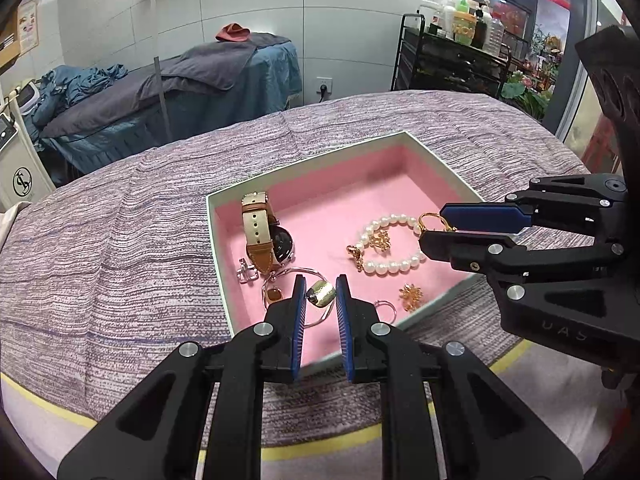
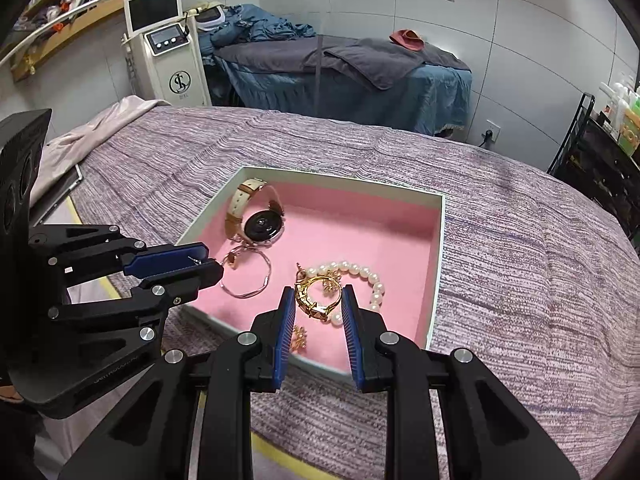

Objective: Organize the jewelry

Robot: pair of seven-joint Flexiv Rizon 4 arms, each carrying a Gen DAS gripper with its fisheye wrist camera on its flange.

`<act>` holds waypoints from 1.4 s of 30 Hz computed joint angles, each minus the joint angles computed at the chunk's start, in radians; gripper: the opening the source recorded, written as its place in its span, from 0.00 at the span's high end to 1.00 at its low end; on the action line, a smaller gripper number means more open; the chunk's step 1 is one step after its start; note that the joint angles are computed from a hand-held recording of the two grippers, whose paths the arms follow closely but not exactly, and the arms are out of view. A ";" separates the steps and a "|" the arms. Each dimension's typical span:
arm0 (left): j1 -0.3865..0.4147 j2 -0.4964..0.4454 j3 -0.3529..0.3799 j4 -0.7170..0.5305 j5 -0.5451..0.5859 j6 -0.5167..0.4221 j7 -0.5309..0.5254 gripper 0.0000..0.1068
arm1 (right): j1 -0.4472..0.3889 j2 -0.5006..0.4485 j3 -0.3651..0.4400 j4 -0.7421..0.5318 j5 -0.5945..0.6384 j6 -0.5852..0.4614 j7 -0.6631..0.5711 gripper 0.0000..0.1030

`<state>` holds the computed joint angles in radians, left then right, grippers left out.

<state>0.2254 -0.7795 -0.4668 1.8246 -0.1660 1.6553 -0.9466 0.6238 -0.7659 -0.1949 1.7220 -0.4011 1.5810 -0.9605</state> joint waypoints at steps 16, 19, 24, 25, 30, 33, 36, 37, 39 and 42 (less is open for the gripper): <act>-0.104 -0.042 0.108 -0.099 -0.067 -0.085 0.018 0.85 | -0.060 -0.048 0.057 -0.074 -0.026 -0.088 -0.001 0.78; -0.108 -0.044 0.112 -0.104 -0.075 -0.092 0.020 0.85 | -0.057 -0.054 0.055 -0.079 -0.034 -0.095 0.002 0.78; -0.119 -0.047 0.123 -0.113 -0.081 -0.097 0.029 0.85 | -0.050 -0.062 0.044 -0.089 -0.048 -0.107 0.009 0.78; -0.121 -0.048 0.125 -0.114 -0.082 -0.096 0.030 0.85 | -0.047 -0.063 0.038 -0.088 -0.052 -0.107 0.012 0.78; -0.119 -0.049 0.119 -0.110 -0.082 -0.083 0.033 0.85 | -0.024 -0.060 0.004 -0.072 -0.071 -0.091 0.027 0.77; -0.114 -0.047 0.112 -0.104 -0.080 -0.076 0.034 0.85 | -0.012 -0.058 -0.014 -0.066 -0.080 -0.081 0.033 0.77; -0.112 -0.040 0.112 -0.094 -0.075 -0.062 0.033 0.78 | 0.017 -0.055 -0.056 -0.052 -0.092 -0.065 0.047 0.75; -0.114 -0.036 0.116 -0.087 -0.071 -0.046 0.029 0.65 | 0.036 -0.053 -0.083 -0.042 -0.097 -0.054 0.057 0.68; -0.123 -0.030 0.132 -0.072 -0.059 0.007 0.013 0.46 | 0.093 -0.051 -0.163 -0.016 -0.105 -0.021 0.085 0.57; -0.099 -0.018 0.117 -0.046 -0.017 0.064 0.000 0.36 | 0.186 -0.053 -0.291 0.027 -0.103 0.025 0.100 0.51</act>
